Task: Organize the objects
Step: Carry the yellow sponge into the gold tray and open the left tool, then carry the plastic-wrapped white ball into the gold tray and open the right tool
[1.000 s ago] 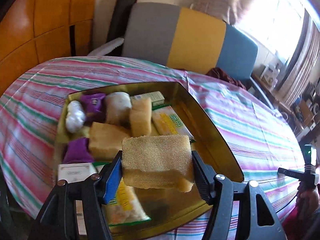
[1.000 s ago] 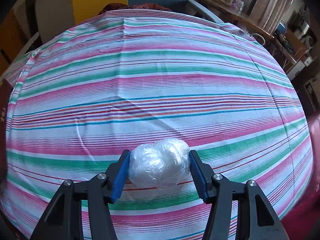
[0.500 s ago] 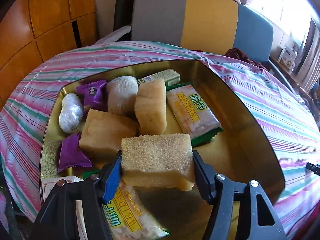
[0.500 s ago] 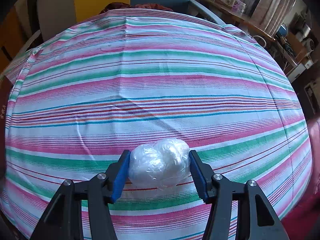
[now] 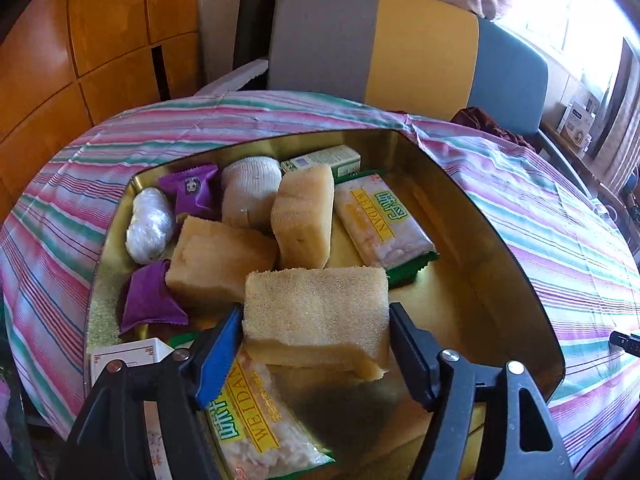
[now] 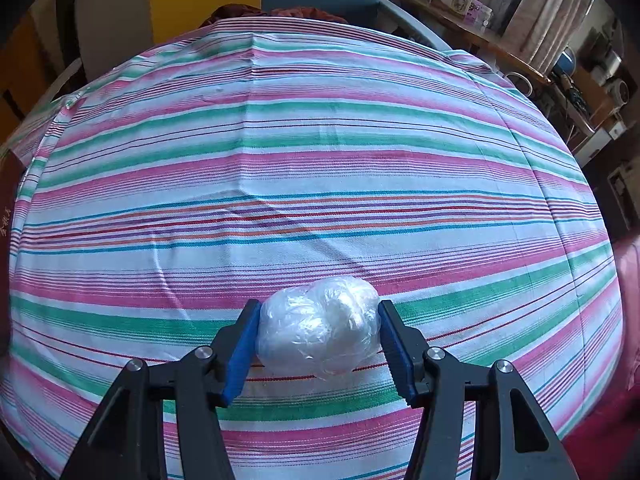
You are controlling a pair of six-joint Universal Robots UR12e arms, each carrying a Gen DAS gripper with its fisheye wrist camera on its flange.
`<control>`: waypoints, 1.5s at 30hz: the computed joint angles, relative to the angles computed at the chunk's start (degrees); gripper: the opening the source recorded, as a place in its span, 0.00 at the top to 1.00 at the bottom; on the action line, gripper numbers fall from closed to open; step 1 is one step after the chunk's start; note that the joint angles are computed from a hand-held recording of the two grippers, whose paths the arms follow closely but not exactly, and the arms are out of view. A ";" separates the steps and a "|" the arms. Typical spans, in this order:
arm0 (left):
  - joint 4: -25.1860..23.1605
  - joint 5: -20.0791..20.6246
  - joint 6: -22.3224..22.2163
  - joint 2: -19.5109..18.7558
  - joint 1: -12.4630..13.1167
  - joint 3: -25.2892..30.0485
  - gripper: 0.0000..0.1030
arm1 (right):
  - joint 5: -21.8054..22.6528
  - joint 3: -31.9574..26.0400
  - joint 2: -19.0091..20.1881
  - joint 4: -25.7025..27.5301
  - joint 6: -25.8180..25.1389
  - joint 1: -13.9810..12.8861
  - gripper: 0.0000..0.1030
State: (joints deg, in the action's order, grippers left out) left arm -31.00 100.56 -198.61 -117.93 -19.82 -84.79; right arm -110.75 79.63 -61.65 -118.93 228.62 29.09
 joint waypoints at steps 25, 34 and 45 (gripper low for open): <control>9.51 3.11 1.72 5.08 -1.28 -4.65 0.25 | -0.14 0.59 -0.25 -0.92 -2.28 -0.25 0.43; 9.32 2.52 1.56 5.80 -1.32 -5.65 0.25 | -0.29 0.26 0.06 -0.94 -2.54 -0.23 0.44; 10.40 2.01 1.61 6.96 -1.35 -7.18 0.25 | 0.18 0.17 0.23 -2.45 -2.75 -0.20 0.44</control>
State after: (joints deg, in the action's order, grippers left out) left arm -20.60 102.57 -197.00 -110.97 -21.17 -91.97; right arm -110.57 79.80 -61.42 -121.38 225.87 28.89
